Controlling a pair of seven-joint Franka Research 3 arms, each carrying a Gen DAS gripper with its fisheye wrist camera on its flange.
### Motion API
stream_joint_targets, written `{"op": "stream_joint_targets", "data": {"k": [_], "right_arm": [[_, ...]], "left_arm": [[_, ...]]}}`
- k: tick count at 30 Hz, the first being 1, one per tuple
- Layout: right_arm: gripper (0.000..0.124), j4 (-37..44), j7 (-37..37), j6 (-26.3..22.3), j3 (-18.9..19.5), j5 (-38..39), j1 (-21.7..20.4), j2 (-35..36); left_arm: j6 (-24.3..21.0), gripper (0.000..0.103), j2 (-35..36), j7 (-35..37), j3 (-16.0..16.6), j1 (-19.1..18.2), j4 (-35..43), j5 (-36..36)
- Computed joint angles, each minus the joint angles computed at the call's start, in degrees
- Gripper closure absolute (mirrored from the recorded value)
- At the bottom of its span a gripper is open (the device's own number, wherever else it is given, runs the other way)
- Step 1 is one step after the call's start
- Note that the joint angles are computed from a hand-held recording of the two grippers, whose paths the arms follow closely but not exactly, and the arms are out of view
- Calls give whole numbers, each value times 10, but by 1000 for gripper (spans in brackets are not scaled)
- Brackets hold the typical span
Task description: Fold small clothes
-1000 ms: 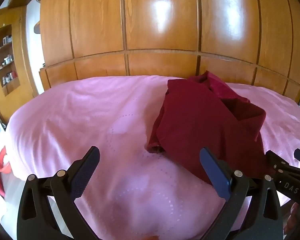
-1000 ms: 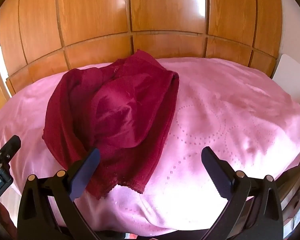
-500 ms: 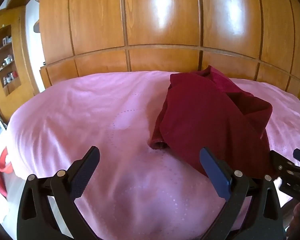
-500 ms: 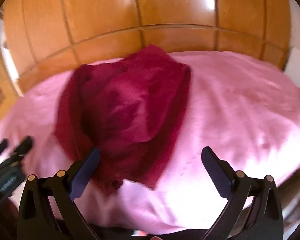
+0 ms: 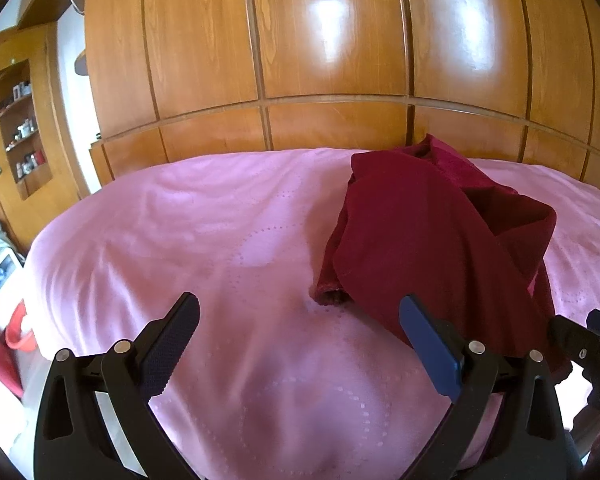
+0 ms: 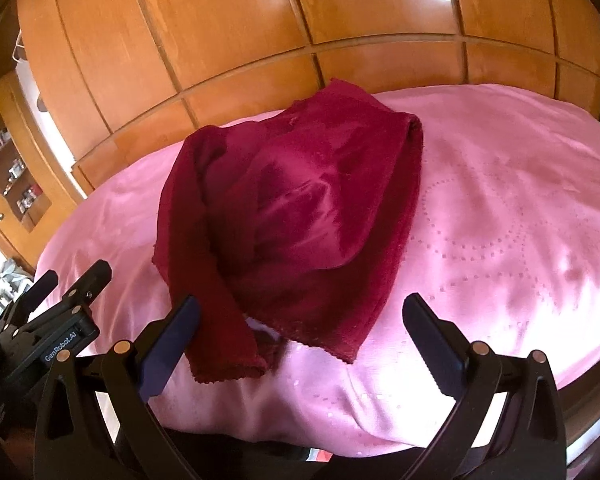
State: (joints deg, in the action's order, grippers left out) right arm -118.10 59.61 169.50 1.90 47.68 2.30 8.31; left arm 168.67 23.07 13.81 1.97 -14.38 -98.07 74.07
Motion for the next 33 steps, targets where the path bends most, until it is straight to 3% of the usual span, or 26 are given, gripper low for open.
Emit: {"op": "stream_joint_targets", "data": {"k": [2, 33], "right_arm": [[23, 1, -25, -7, 8, 30, -7, -2], [23, 10, 33, -13, -7, -34, -6, 4]], "left_arm": [[-7, 4, 3, 24, -8, 3, 6, -23], [-11, 4, 6, 105, -1, -13, 19, -105]]}}
